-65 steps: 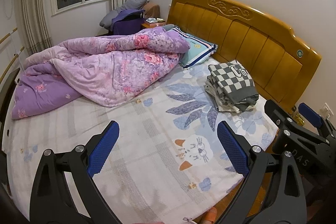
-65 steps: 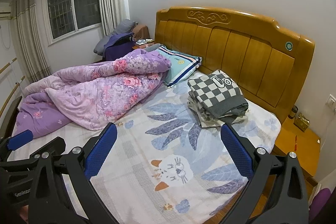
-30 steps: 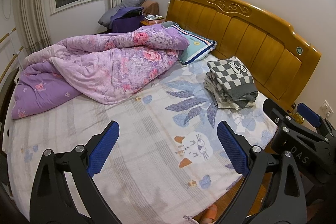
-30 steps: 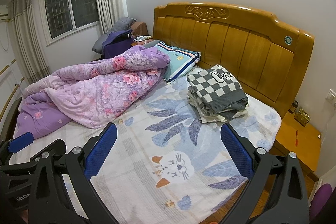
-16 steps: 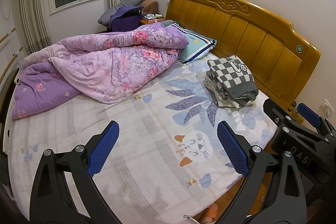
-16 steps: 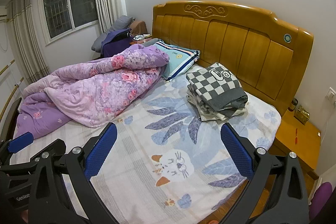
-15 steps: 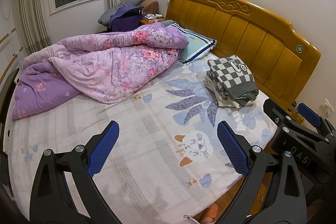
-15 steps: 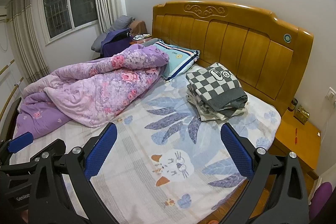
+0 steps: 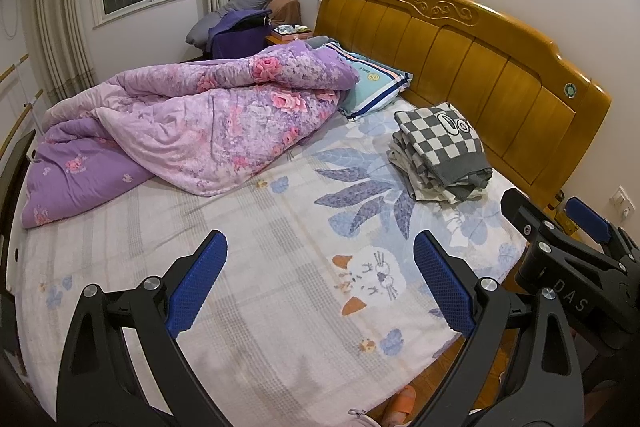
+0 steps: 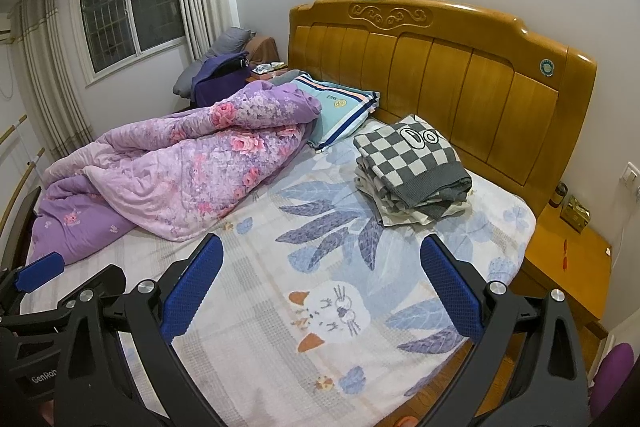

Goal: Fold large clothes

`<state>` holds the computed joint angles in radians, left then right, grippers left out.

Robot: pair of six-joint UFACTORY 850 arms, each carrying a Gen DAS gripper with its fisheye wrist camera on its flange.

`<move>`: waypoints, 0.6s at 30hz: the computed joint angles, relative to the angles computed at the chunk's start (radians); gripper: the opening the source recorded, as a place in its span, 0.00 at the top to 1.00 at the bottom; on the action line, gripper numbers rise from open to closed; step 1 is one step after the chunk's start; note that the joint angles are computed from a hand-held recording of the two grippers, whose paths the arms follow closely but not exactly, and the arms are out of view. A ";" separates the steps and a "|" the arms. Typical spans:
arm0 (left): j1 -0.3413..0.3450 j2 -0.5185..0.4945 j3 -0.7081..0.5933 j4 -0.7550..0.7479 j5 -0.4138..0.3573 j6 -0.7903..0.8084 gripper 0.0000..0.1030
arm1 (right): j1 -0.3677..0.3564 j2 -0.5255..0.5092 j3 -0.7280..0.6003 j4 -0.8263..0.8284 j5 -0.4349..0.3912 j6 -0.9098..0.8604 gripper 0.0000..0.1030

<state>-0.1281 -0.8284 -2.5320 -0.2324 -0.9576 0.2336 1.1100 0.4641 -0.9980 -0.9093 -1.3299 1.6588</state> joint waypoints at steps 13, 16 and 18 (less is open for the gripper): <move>0.012 0.043 0.084 -0.040 0.025 0.043 0.08 | 0.044 0.012 0.015 0.013 -0.029 0.030 0.07; 0.011 0.037 0.072 -0.037 0.020 0.041 0.08 | 0.032 0.009 0.012 0.015 -0.020 0.021 0.07; 0.008 0.017 0.036 -0.031 0.005 0.033 0.08 | 0.026 0.009 0.012 0.016 -0.016 0.016 0.07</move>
